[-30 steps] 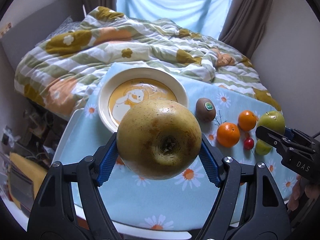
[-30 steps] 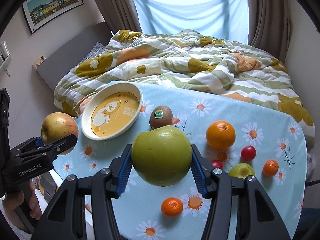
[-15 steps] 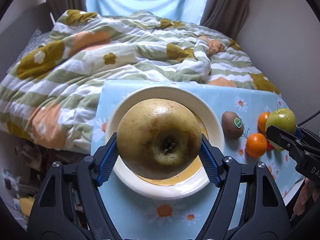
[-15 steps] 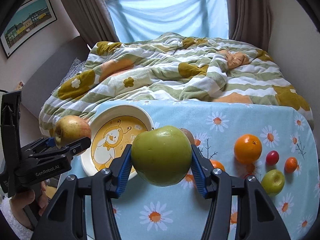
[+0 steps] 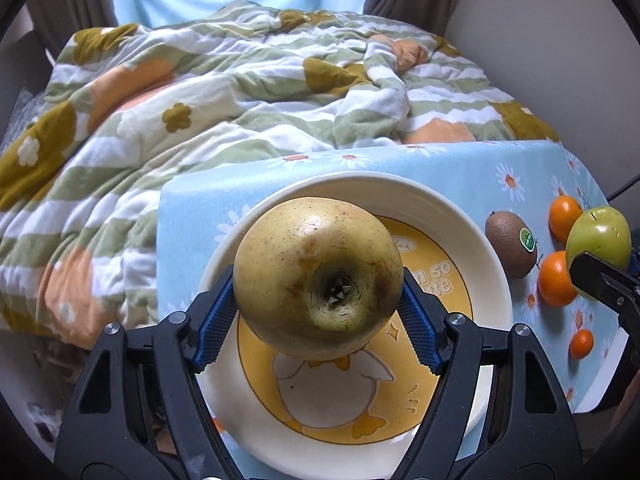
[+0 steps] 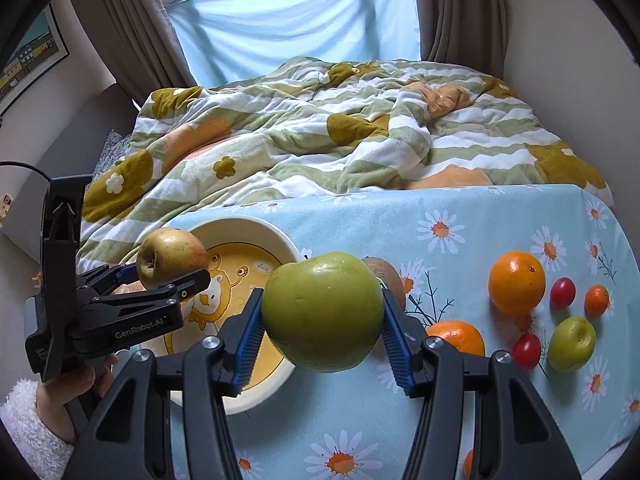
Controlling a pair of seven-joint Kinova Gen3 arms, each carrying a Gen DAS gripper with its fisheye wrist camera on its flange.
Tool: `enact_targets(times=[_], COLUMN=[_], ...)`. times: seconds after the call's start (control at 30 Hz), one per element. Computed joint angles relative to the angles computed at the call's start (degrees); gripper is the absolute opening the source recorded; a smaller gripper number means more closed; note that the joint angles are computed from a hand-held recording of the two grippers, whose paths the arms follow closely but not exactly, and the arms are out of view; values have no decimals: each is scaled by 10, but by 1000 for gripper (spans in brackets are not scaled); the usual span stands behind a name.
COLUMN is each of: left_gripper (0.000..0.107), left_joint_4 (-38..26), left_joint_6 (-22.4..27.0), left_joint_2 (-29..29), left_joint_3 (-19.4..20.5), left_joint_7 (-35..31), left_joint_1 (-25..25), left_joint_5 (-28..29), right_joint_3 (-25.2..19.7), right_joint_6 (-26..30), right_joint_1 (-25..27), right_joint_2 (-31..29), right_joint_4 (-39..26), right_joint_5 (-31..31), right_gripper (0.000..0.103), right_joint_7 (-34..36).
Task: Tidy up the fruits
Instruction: 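Carry the pear into the white bowl with the left gripper and release, then lower the green apple into the bowl beside the pear with the right gripper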
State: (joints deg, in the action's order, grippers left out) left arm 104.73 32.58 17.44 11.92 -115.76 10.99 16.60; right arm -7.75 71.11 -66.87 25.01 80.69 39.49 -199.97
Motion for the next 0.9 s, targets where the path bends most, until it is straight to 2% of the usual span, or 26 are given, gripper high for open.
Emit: enact_targets(times=[0.2,0.27,0.3,0.37,0.47,0.57,0.73,0.9], left_gripper=[84,101,103,103,103,103,103,103], left_joint_4=[-7,-2,5,16,17,31,58,92], left_joint_6=[-10,-22,-35,-52,-45,-41,-37,-34], left_joint_2=[17,12,5,-9,-19,-38,-75,-116], left_joint_3=[3,10,11,13,-1,-5,-31,-39], left_joint_7=[-10,-20,-22,-25,2,16,94,158], left_joint_1=[10,6,6,5,20,15,35,35], left_joint_5=[-11,-5,-2,2,-16,-12,-50,-69], right_joint_3=[3,3,4,4,1,-3,-10,-12], right_joint_6=[20,26,27,31,29,12,-38,-92], right_joint_1=[-6,-10,-11,-14,-13,-7,17,40], right_joint_2=[8,9,8,6,3,-4,-18,-25], right_joint_4=[-17,-20,-19,-19,-17,-9,13,28], right_joint_5=[-4,-2,0,3,7,12,15,14], right_gripper=[51,51,51,51,51,51,51,51], right_joint_7=[-5,-6,-8,-10,-6,10,57,115])
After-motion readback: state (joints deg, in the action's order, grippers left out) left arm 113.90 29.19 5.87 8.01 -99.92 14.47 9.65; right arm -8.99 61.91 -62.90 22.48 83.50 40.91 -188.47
